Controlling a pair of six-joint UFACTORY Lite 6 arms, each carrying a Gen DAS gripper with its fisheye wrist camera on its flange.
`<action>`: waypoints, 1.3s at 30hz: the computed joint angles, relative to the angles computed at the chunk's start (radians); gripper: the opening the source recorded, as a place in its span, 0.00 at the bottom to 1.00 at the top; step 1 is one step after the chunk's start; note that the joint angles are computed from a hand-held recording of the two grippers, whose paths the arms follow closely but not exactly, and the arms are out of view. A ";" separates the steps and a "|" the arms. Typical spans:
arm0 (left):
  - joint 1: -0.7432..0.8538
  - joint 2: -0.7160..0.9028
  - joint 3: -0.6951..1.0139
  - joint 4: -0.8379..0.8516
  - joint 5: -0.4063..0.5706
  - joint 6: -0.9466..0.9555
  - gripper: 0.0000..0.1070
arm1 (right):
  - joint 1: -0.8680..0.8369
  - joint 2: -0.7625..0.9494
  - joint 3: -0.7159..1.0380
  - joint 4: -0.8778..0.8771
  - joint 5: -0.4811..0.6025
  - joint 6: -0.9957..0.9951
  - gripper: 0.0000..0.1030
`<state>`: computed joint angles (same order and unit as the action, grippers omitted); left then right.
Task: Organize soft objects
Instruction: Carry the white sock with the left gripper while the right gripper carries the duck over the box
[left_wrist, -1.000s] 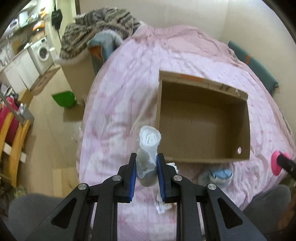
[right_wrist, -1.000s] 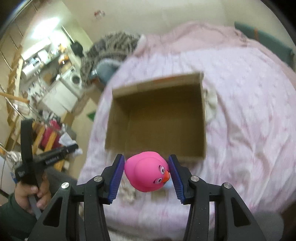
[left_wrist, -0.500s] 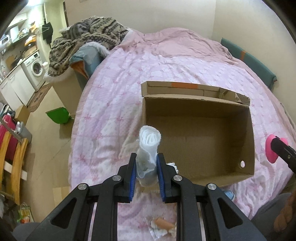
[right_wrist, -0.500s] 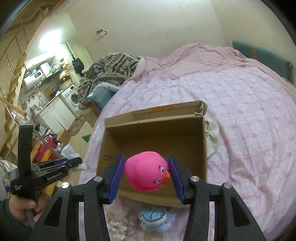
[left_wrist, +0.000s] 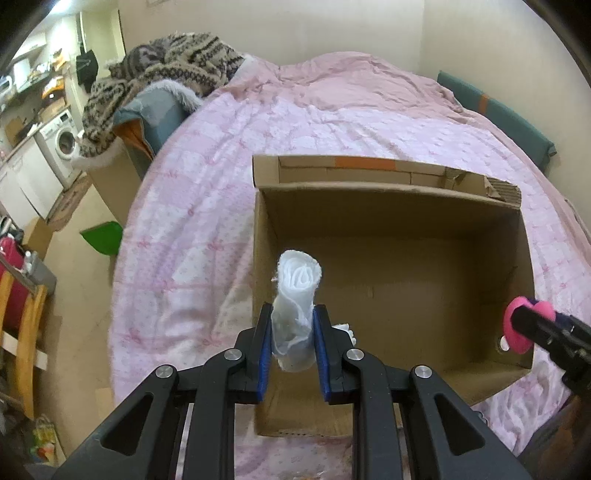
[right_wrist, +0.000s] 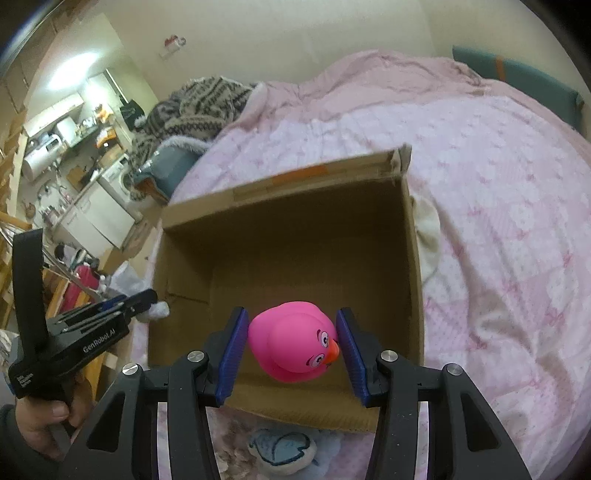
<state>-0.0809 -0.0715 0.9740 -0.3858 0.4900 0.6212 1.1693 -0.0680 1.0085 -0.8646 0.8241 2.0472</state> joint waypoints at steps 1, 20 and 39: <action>0.002 0.010 -0.005 -0.032 -0.003 0.026 0.18 | -0.007 0.016 0.005 0.018 -0.007 -0.022 0.50; -0.060 0.025 -0.114 0.016 -0.126 -0.002 0.18 | -0.091 0.198 0.069 0.299 -0.126 -0.312 0.50; -0.059 0.030 -0.114 0.004 -0.100 0.013 0.20 | -0.111 0.190 0.052 0.313 -0.148 -0.311 0.50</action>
<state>-0.1401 -0.0410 0.8598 -0.3818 0.3900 0.6343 1.0584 0.1221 1.0606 -0.5515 0.6763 1.7361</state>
